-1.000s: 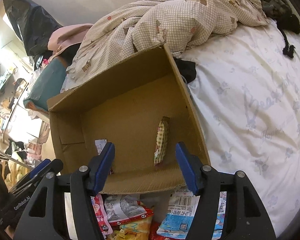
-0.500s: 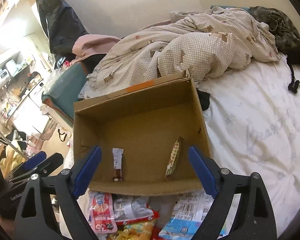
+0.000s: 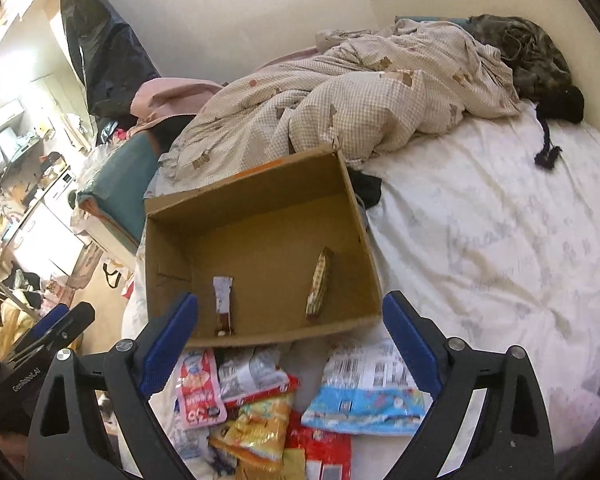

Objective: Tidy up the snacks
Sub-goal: 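Move both tools back toward the snack pile, then grasp a pink candy strip with the left tool while the right tool grasps a white-blue chip bag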

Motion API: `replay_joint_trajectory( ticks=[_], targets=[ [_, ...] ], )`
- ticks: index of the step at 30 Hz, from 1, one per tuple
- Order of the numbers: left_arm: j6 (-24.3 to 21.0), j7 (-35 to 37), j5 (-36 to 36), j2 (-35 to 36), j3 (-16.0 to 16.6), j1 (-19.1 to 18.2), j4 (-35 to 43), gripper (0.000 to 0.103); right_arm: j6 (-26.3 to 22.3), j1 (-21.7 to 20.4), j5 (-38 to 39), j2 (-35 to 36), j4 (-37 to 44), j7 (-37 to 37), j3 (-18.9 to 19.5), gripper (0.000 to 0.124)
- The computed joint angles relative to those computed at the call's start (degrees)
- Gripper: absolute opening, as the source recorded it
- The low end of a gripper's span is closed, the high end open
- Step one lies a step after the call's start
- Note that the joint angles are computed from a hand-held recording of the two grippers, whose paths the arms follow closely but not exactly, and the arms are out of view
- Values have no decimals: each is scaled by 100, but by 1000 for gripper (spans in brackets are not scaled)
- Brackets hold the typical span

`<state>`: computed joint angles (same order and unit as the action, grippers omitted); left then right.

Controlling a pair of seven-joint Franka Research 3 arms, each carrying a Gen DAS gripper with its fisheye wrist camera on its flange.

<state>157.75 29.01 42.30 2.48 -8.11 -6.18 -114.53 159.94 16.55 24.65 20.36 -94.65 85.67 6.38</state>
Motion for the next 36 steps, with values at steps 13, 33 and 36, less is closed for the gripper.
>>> replay_joint_trajectory(
  ticks=[13,33,36],
  targets=[
    [-661,578,-1292,-312,-88,39,-418,91,-153,-55,421,-742,-1017,-328,43,95],
    [-2327,1083,-2901,1761,-193,-319,1599,66,-601,-231,540,-712,-1104,448,-129,95],
    [-2593,1147,-2832,1936,-157,-399,1806,61,-699,-278,668,-654,-1020,389,-97,95]
  ],
)
